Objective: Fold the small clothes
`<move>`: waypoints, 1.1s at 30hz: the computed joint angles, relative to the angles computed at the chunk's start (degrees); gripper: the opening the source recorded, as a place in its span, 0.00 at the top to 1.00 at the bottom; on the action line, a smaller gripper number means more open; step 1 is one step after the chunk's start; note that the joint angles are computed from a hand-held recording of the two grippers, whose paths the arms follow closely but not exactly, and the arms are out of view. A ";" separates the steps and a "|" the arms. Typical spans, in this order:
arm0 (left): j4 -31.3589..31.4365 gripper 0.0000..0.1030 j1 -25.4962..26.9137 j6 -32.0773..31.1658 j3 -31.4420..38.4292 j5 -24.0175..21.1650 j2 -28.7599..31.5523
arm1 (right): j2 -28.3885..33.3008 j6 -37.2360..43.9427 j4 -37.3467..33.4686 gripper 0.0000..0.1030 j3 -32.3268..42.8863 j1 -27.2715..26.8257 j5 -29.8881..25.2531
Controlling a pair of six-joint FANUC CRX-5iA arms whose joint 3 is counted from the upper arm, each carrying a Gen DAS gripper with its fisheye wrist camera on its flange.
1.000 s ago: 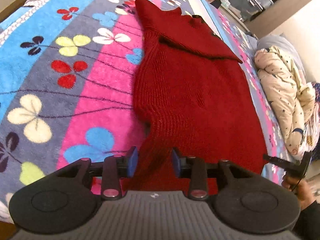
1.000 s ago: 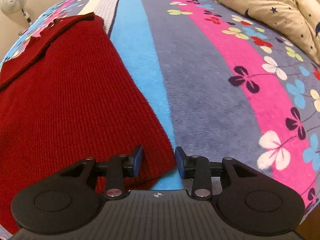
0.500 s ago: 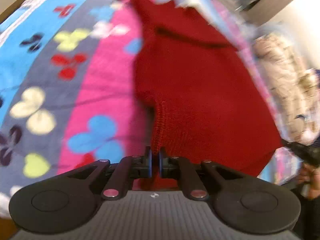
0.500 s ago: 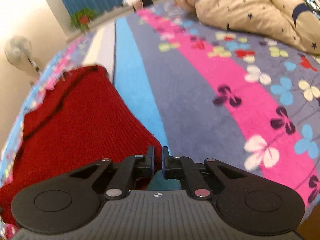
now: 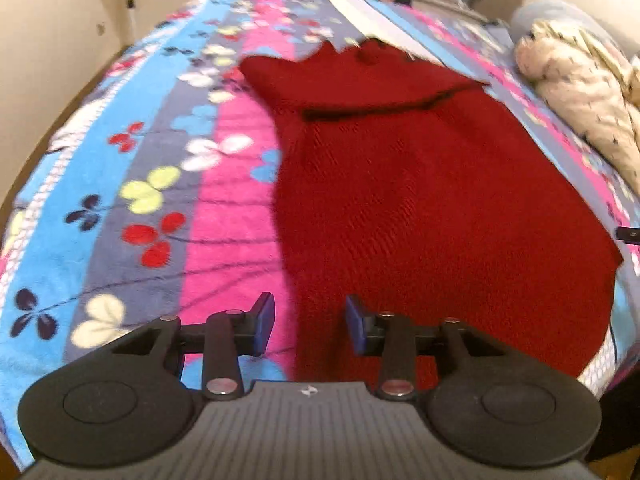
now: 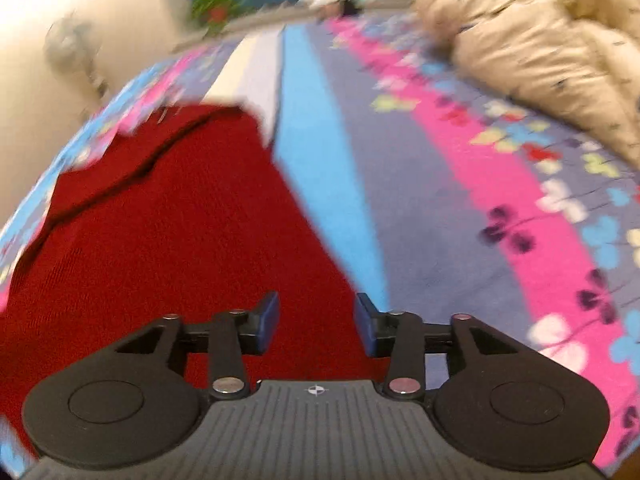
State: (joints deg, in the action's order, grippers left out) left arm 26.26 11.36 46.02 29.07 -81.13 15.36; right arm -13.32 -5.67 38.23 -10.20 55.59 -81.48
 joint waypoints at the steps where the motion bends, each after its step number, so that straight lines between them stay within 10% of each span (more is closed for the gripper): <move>1: -1.60 0.56 -0.56 0.10 0.92 -1.38 0.56 | 0.52 2.25 -3.21 0.52 1.11 -1.00 0.57; 6: -11.88 0.46 -4.10 3.96 6.78 -6.01 3.57 | 5.11 9.73 -12.08 0.51 6.77 -4.17 -3.93; 22: 3.06 0.18 -4.92 4.35 -10.38 26.24 -6.31 | 8.13 6.35 8.64 0.51 8.52 -5.62 6.15; 33: -6.73 0.17 -11.58 7.05 -7.22 31.02 -4.83 | 15.19 13.45 9.61 0.51 13.43 -14.75 18.91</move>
